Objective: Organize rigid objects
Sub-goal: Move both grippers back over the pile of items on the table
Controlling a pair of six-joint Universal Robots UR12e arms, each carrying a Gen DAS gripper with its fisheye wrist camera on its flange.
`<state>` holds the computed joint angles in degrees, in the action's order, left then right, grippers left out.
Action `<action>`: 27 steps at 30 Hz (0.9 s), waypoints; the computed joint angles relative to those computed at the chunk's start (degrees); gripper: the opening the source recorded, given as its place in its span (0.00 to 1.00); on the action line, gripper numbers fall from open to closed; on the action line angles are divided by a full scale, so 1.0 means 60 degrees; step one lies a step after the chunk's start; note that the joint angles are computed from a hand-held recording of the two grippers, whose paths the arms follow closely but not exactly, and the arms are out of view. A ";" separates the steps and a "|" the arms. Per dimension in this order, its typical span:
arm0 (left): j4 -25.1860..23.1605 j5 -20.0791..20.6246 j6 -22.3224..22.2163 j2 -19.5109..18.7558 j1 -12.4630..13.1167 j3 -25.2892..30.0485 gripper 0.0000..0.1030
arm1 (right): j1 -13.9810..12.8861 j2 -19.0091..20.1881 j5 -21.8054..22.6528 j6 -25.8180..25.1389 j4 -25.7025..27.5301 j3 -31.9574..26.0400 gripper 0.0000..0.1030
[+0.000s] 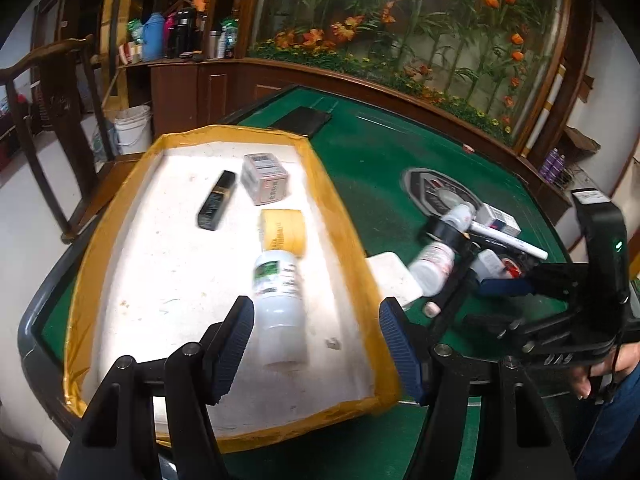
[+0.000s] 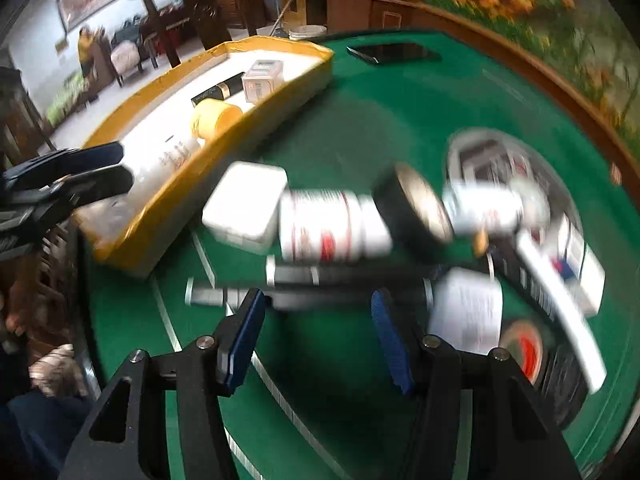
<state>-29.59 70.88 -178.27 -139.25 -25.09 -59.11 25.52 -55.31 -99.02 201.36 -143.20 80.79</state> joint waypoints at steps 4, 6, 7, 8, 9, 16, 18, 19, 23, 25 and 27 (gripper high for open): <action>-0.0374 -0.0534 0.1002 0.0012 -0.0162 0.0098 0.67 | -0.0191 -0.0801 -0.0170 0.1396 -0.2473 0.1505 0.53; -0.0838 -0.0788 0.1762 -0.0008 -0.0302 0.0223 0.67 | -0.0277 -0.1053 -0.0481 0.2098 -0.3030 0.1930 0.54; -0.1028 -0.0626 0.2081 -0.0028 -0.0398 0.0293 0.67 | -0.0380 -0.1193 -0.0393 0.2513 -0.3397 0.2204 0.54; -0.0861 -0.0159 0.2284 -0.0022 -0.0518 0.0268 0.67 | -0.0464 -0.1275 -0.0242 0.2810 -0.3681 0.2404 0.54; -0.0631 0.0481 0.2559 -0.0042 -0.0667 0.0262 0.67 | -0.0536 -0.1332 -0.0119 0.3038 -0.3890 0.2571 0.54; -0.0565 0.1317 0.3690 -0.0226 -0.1130 0.0536 0.65 | -0.0628 -0.1294 -0.0165 0.3666 -0.3753 0.2648 0.54; -0.0945 0.1432 0.3923 -0.0368 -0.1200 0.0786 0.46 | -0.0605 -0.1252 -0.0303 0.3639 -0.3661 0.2575 0.54; -0.1130 0.1501 0.3944 -0.0454 -0.1213 0.0923 0.43 | -0.0588 -0.1246 -0.0383 0.3642 -0.3596 0.2548 0.54; -0.1364 0.2186 0.4080 -0.0763 -0.1328 0.1317 0.40 | -0.0516 -0.1088 -0.0623 0.3451 -0.3271 0.2324 0.53; -0.1605 0.2081 0.4026 -0.0840 -0.1314 0.1446 0.40 | -0.0474 -0.1016 -0.0769 0.3330 -0.2966 0.2191 0.53; -0.1511 0.1910 0.3928 -0.0854 -0.1308 0.1437 0.32 | -0.0449 -0.0951 -0.0881 0.3255 -0.2718 0.2084 0.53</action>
